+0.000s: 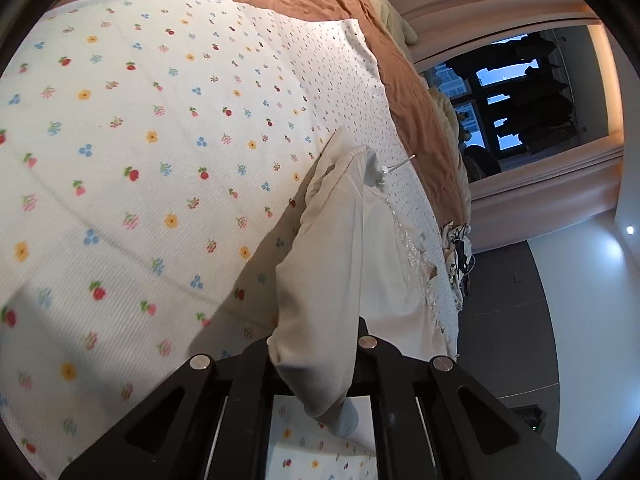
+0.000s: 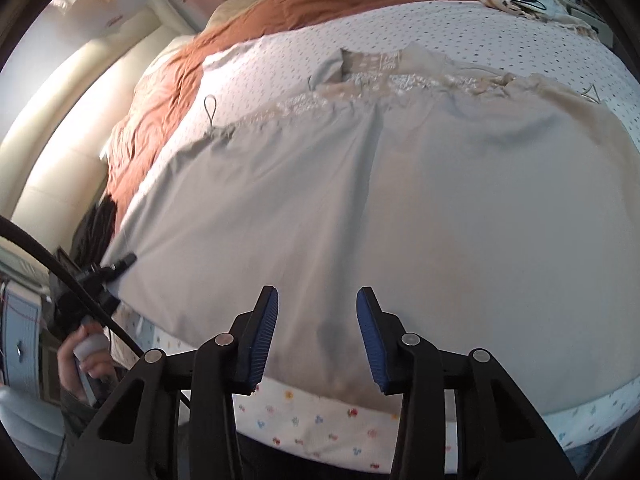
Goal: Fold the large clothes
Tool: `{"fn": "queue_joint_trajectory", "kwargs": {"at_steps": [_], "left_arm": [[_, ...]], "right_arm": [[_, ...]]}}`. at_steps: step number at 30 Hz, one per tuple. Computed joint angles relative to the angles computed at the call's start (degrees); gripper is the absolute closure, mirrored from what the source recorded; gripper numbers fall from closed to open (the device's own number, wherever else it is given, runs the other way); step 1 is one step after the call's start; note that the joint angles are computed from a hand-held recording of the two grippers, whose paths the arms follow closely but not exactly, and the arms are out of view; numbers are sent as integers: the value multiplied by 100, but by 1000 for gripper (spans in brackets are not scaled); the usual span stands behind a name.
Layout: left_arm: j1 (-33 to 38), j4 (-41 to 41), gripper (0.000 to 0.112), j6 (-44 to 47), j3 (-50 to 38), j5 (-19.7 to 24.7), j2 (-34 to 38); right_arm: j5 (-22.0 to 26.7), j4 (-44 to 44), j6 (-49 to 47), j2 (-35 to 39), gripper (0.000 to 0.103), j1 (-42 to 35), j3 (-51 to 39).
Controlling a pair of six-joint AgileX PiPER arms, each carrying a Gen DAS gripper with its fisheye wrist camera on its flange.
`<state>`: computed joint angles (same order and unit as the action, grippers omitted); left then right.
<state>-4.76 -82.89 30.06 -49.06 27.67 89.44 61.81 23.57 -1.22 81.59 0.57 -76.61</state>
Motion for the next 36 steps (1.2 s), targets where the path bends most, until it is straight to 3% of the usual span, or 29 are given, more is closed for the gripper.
{"fn": "queue_joint_trajectory", "kwargs": {"at_steps": [5, 9, 12, 19, 25, 36], "left_arm": [[39, -291, 104, 94, 620, -44, -663], [103, -625, 104, 374, 914, 26, -866], [141, -801, 104, 553, 913, 84, -744], [174, -727, 104, 486, 823, 149, -650], [158, -960, 104, 606, 910, 139, -611], [237, -981, 104, 585, 977, 227, -598]], "right_arm": [[412, -147, -25, -146, 65, 112, 87], [429, -726, 276, -313, 65, 482, 188], [239, -1132, 551, -136, 73, 739, 195], [-28, -1604, 1026, 425, 75, 1080, -99], [39, -2171, 1668, 834, 75, 1402, -626], [127, -2198, 1636, 2372, 75, 1046, -2365]]}}
